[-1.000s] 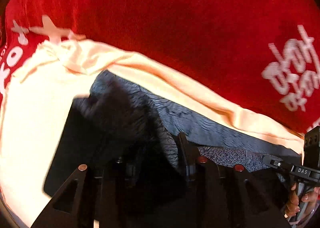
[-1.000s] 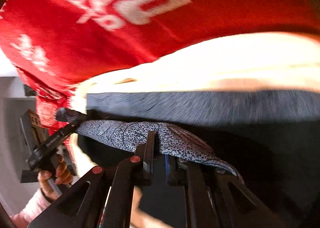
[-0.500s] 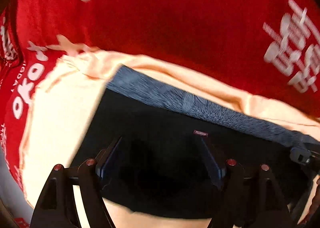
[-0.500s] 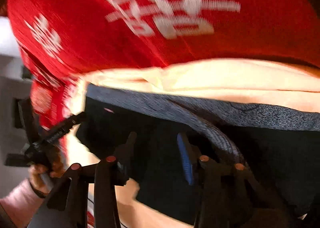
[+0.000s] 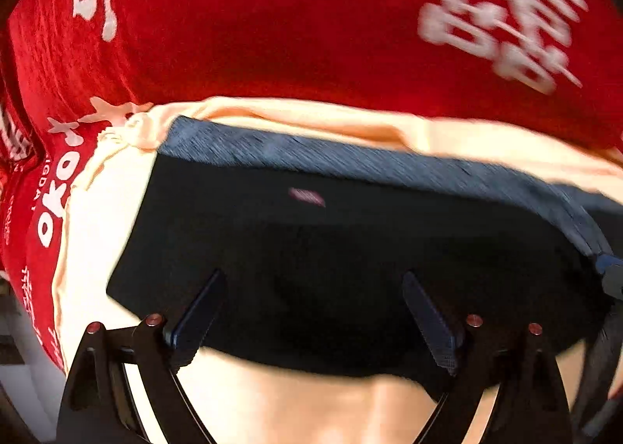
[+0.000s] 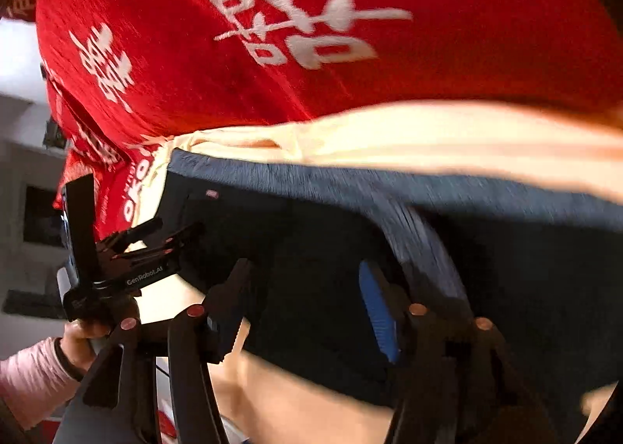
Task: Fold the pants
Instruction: 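Lift the cuffs with both grippers and fold them over toward the waistband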
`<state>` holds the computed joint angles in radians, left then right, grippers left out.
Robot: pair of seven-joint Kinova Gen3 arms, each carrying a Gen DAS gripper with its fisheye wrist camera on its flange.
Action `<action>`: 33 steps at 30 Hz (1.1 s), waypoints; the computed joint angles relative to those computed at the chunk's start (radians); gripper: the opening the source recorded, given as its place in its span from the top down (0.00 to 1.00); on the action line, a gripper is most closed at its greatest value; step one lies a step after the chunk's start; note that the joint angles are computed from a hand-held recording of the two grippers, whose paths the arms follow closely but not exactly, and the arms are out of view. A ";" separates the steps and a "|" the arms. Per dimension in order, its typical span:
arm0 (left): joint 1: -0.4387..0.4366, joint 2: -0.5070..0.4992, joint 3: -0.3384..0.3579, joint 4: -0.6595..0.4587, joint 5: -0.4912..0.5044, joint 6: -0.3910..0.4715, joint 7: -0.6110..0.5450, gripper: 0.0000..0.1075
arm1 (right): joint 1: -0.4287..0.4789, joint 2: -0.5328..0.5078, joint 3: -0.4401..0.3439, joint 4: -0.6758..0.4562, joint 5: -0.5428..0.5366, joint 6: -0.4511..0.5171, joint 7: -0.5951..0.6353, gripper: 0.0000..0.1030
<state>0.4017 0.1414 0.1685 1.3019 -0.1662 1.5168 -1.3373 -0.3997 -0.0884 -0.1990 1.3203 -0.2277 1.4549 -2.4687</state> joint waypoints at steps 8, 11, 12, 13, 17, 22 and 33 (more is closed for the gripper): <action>0.101 -0.062 0.086 0.009 0.122 0.095 -0.005 0.14 | 0.333 -0.261 -0.302 0.002 -0.056 0.262 -0.325 0.41; 0.137 -0.071 0.122 0.027 0.169 0.077 -0.006 0.14 | 0.407 -0.400 -0.340 0.019 -0.110 0.384 -0.447 0.41; 0.167 -0.072 0.130 0.029 0.170 0.068 0.014 0.14 | 0.417 -0.428 -0.349 0.009 -0.117 0.425 -0.488 0.41; 0.186 -0.074 0.142 0.034 0.176 0.053 0.019 0.14 | 0.420 -0.474 -0.348 0.009 -0.139 0.465 -0.529 0.41; 0.224 -0.077 0.157 0.041 0.240 0.014 0.033 0.14 | 0.473 -0.586 -0.374 -0.018 -0.204 0.622 -0.691 0.41; 0.284 -0.048 0.187 0.018 0.286 -0.014 0.048 0.14 | 0.404 -0.668 -0.416 0.015 -0.239 0.644 -0.895 0.41; 0.414 0.057 0.187 0.001 0.313 -0.070 0.065 0.14 | 0.384 -0.764 -0.311 0.091 -0.231 0.553 -0.761 0.53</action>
